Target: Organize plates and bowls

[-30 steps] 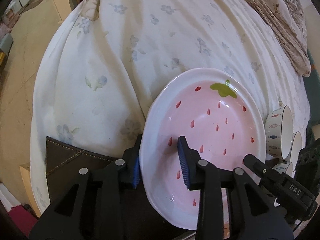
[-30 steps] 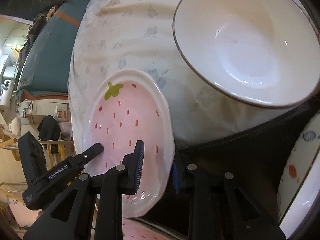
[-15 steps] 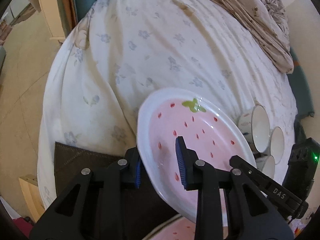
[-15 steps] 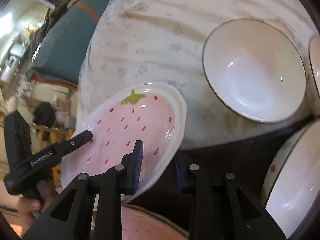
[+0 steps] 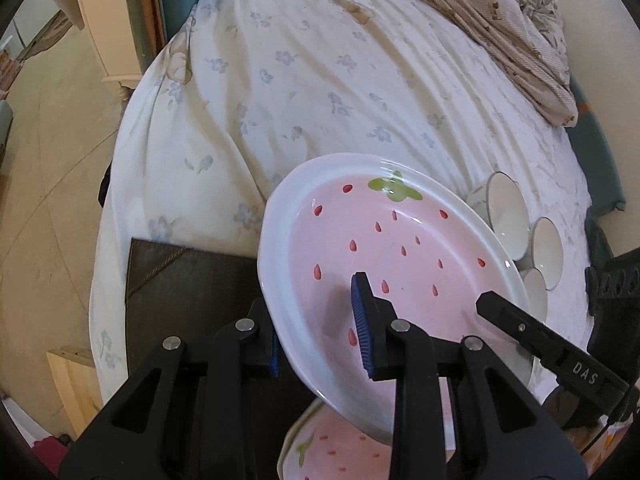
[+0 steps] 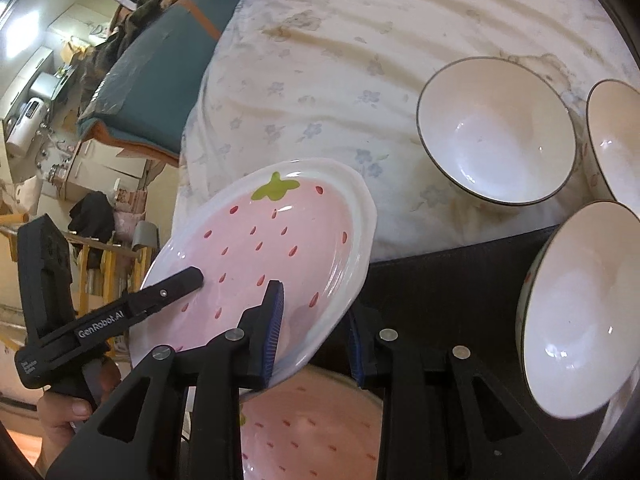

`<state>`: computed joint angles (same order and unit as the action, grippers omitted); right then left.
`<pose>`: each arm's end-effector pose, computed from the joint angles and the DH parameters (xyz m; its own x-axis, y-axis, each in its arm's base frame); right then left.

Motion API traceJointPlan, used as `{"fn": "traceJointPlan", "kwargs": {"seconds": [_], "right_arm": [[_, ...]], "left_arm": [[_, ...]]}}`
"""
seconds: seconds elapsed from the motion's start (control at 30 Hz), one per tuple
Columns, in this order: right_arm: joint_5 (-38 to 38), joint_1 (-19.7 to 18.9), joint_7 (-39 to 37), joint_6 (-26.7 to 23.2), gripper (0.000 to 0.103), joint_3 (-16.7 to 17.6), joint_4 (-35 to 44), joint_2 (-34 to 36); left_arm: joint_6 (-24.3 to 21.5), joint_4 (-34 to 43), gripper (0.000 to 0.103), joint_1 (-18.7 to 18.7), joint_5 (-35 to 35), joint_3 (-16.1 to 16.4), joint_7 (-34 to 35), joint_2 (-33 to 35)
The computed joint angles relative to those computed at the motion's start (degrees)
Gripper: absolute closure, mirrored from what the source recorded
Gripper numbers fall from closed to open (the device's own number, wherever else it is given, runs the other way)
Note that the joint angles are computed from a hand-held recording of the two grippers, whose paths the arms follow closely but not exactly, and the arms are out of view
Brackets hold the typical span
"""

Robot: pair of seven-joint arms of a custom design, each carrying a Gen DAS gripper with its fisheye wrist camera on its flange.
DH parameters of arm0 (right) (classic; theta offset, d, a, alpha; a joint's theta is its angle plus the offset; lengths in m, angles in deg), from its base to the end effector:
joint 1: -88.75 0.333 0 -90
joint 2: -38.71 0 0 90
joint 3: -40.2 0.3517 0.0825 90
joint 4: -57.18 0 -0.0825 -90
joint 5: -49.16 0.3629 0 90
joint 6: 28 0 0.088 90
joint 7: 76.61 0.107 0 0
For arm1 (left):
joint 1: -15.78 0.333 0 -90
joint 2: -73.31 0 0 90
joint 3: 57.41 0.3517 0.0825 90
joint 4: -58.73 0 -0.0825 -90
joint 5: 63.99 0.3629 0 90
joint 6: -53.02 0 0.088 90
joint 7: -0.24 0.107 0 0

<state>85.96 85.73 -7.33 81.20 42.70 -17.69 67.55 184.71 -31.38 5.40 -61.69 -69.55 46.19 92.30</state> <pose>0.7157 0.0291 0.5124 0.2024 -0.8103 -0.5500 -0.9679 -0.0800 -0.2383 0.6397 -0.2408 0.5371 0.3176 -0.9016 0.2937 -0.8812 -0.3951 -0.2598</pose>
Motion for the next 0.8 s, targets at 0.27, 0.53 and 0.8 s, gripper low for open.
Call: {"fn": "traceJointPlan", "kwargs": {"seconds": [0.27, 0.53, 0.8], "right_arm": [[1.85, -0.65, -4.09, 0.31, 0.072, -0.27, -5.87, -5.55], [2.61, -0.52, -6.66, 0.28, 0.072, -2.2, -13.51, -11.52], [2.65, -0.42, -8.98, 0.25, 0.072, -4.0, -20.37, -16.72]], "left_arm": [[1.67, -5.22, 0.078, -0.67, 0.09, -0.48, -0.47, -5.11], [1.74, -9.03, 0.078, -1.87, -0.67, -1.18, -0.17, -8.39], [2.72, -13.73, 0.078, -3.26, -1.18, -1.75, -0.66, -11.78]]}}
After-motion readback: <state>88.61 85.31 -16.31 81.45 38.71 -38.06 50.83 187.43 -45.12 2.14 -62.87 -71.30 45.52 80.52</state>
